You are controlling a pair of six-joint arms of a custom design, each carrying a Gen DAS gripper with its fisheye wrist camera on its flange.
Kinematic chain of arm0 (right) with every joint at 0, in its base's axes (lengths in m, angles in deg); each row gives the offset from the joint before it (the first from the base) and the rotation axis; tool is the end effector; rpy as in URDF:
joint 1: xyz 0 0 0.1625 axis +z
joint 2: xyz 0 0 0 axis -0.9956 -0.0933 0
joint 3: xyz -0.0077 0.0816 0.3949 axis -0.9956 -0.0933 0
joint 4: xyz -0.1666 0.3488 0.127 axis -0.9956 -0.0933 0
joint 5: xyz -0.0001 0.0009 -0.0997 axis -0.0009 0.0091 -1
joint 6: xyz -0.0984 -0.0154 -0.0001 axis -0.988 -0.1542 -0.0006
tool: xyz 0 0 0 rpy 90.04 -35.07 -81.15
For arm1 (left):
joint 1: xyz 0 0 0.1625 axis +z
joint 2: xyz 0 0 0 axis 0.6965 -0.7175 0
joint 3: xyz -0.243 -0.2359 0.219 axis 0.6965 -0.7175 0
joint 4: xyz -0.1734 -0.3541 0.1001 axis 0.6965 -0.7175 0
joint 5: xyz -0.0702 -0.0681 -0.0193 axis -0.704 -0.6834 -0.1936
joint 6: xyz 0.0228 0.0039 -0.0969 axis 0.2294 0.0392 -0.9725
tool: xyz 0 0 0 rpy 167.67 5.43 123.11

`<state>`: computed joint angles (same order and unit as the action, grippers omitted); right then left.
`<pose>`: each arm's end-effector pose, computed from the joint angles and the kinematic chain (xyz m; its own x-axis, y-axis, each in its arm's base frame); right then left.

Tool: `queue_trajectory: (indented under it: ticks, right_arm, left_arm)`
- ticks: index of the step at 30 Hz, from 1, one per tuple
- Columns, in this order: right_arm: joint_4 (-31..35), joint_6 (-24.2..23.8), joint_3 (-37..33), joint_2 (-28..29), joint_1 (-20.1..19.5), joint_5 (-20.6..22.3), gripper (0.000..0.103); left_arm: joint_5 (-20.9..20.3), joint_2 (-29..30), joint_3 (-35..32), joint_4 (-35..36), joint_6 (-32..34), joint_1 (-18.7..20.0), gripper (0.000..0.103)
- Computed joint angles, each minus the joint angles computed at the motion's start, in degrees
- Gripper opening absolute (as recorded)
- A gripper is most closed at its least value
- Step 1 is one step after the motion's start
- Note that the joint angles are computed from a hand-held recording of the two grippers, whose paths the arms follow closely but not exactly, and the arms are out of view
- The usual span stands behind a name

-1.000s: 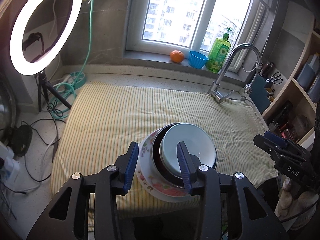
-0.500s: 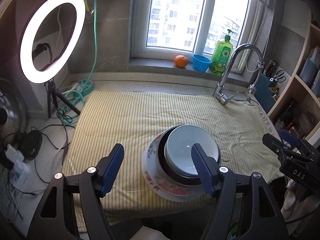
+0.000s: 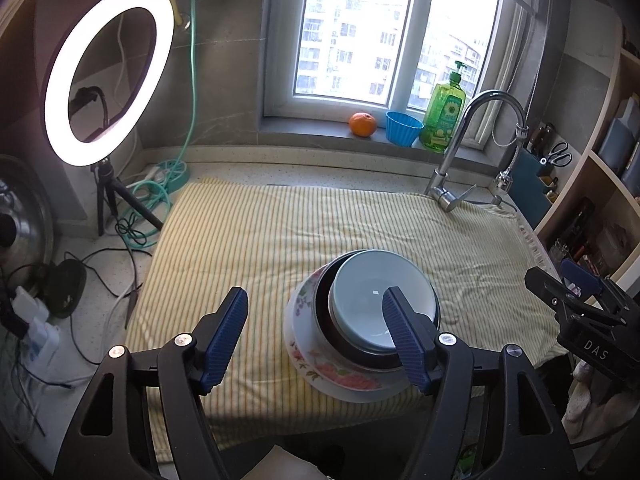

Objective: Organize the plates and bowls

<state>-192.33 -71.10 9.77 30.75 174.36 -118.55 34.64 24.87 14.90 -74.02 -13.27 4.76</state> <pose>0.0767 -0.7521 0.3700 -0.6892 0.1166 0.7151 -0.4890 0.6535 -0.5778 -0.4205 -0.7867 0.0295 -0.7675 0.2447 -0.5924 0.5581 0.7098 -0.4297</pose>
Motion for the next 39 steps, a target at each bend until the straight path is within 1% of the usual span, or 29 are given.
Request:
queue_trajectory:
  ticks: [16, 39]
  right_arm:
    - [0.3, -0.2, -0.2, 0.2, 0.0, -0.1, 0.08]
    - [1.2, -1.0, -1.2, 0.8, -0.1, -0.3, 0.081]
  left_arm:
    - [0.0, -0.3, 0.6, 0.0, -0.3, -0.2, 0.07]
    - [0.0, 0.1, -0.3, 0.4, -0.1, -0.1, 0.07]
